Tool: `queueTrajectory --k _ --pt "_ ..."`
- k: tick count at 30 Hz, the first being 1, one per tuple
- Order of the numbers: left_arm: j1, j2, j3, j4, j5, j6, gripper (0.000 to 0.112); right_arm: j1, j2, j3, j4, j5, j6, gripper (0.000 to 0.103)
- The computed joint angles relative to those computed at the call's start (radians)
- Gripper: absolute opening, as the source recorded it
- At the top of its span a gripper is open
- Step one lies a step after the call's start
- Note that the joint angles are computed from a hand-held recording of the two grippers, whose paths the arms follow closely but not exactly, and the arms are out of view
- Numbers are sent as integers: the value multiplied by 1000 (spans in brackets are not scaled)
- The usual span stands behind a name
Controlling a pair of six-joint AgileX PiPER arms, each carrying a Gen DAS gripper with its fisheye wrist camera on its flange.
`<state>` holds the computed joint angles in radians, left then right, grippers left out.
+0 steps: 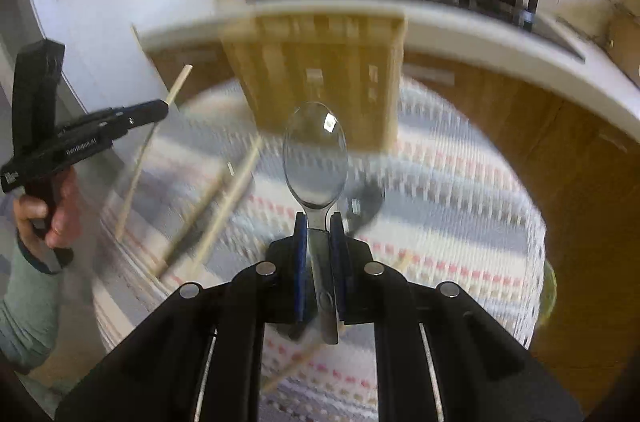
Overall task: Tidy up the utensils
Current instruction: 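Lift the chopstick and spoon and drop both into the yellow holder, opening both tools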
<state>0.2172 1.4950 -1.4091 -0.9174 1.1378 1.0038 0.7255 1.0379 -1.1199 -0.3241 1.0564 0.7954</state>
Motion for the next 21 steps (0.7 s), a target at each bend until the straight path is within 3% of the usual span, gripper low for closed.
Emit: queueTrajectory --k 4,9,13,17,21 --pt "-19 31 -128 -86 -3 -66 11 -90 42 -111 14 -81 -75 10" --pt "-118 106 -323 -92 -111 -179 11 -254 134 -244 118 -186 -220 10" --pt "-192 185 -470 -85 -203 -256 11 -284 212 -306 -23 -271 -178 10" --pt "-274 247 -544 -46 -356 -300 11 -324 275 -321 -108 -337 -123 10" --pt "-362 272 -497 6 -574 -289 11 -359 317 -272 -173 -409 -48 10"
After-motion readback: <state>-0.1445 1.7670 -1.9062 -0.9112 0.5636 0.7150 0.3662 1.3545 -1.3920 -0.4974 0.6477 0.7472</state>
